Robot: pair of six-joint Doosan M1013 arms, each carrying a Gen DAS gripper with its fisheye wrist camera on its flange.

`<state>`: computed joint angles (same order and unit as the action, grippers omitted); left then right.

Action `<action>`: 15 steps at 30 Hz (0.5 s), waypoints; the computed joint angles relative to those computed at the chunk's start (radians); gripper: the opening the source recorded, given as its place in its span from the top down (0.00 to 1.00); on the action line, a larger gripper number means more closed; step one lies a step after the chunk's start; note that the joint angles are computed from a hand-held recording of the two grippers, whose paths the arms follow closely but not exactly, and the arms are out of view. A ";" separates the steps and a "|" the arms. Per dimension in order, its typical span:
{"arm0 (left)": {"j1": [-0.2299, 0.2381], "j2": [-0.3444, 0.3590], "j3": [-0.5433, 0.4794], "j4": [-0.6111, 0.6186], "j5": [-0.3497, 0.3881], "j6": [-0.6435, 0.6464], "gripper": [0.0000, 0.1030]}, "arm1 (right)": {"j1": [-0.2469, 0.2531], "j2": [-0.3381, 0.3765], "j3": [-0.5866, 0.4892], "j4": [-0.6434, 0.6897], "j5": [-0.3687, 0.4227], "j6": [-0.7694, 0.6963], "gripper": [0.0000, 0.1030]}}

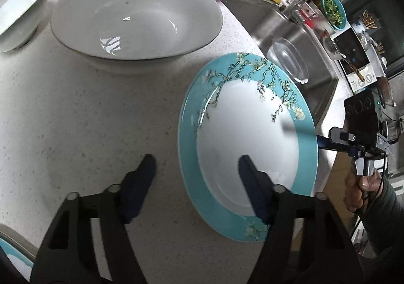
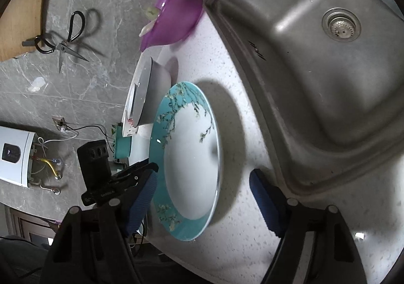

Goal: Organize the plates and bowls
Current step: 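Move the left tool to the teal plate by the sink and grasp its rim, then carry the teal plate with the left tool onto the plate stack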

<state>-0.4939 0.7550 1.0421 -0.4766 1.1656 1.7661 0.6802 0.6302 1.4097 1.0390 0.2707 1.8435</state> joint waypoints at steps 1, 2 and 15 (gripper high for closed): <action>0.000 -0.001 0.002 -0.002 0.003 0.005 0.49 | -0.003 0.003 -0.006 0.004 0.009 -0.008 0.25; 0.000 -0.001 0.002 -0.003 0.005 0.006 0.53 | -0.005 0.006 -0.011 0.018 0.021 -0.024 0.25; 0.004 0.015 -0.026 0.005 0.057 -0.035 0.88 | -0.010 0.029 -0.042 -0.147 0.090 0.188 0.87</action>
